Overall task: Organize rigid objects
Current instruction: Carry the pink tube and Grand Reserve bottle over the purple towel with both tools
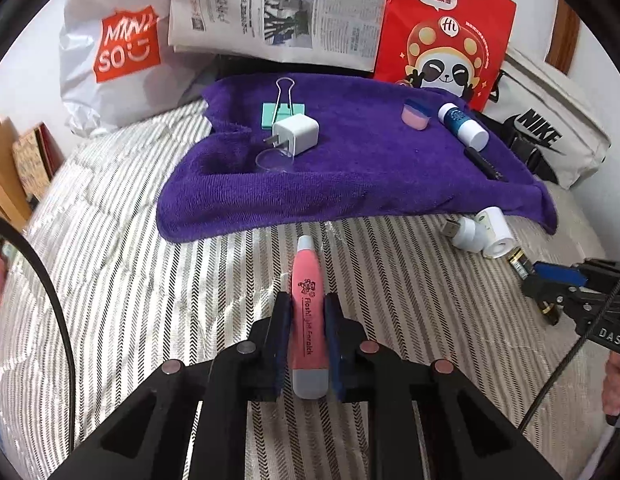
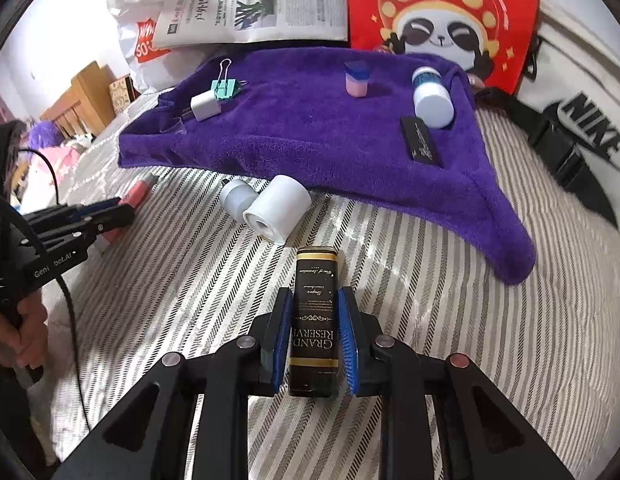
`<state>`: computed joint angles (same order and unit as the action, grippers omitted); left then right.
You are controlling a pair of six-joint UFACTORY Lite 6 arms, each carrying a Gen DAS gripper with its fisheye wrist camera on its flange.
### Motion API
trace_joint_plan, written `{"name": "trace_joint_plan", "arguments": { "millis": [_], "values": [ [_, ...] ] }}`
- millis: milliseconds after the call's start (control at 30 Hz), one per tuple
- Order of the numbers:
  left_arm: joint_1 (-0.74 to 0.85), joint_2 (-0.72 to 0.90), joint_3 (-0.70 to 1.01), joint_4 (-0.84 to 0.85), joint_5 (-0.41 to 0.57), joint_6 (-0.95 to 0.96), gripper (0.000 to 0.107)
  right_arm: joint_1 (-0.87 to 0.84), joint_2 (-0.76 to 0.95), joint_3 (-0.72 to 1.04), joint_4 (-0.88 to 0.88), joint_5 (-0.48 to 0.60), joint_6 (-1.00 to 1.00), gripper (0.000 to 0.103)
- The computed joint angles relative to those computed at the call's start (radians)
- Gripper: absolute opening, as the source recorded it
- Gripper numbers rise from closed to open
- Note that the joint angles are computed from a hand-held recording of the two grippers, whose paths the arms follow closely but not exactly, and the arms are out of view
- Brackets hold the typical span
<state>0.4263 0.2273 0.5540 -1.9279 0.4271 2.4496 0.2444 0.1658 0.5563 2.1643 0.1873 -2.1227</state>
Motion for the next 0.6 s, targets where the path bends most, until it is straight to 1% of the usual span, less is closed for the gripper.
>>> {"name": "trace_joint_plan", "arguments": {
  "millis": [33, 100, 200, 300, 400, 533, 600],
  "values": [
    [0.013, 0.004, 0.008, 0.061, 0.008, -0.057, 0.016, -0.006, -0.008, -0.002, -0.052, -0.004, 0.051, 0.024],
    [0.029, 0.005, 0.015, 0.136, 0.017, -0.127, 0.016, -0.011, -0.025, -0.008, -0.081, -0.015, 0.079, 0.024],
    [0.030, -0.014, 0.014, 0.212, 0.017, -0.201, 0.016, -0.045, -0.060, -0.012, -0.305, 0.012, 0.286, 0.024],
    [0.021, -0.049, 0.008, 0.253, 0.012, -0.251, 0.016, -0.068, -0.098, -0.011, -0.479, 0.033, 0.448, 0.024],
    [0.016, -0.086, 0.020, 0.343, 0.022, -0.352, 0.016, -0.094, -0.125, 0.004, -0.625, 0.057, 0.584, 0.024],
    [-0.001, -0.105, 0.074, 0.462, 0.032, -0.515, 0.016, -0.123, -0.139, 0.049, -0.766, 0.083, 0.712, 0.024],
    [-0.019, -0.110, 0.102, 0.491, 0.034, -0.560, 0.016, -0.138, -0.130, 0.090, -0.814, 0.099, 0.757, 0.024]
  ]
}}
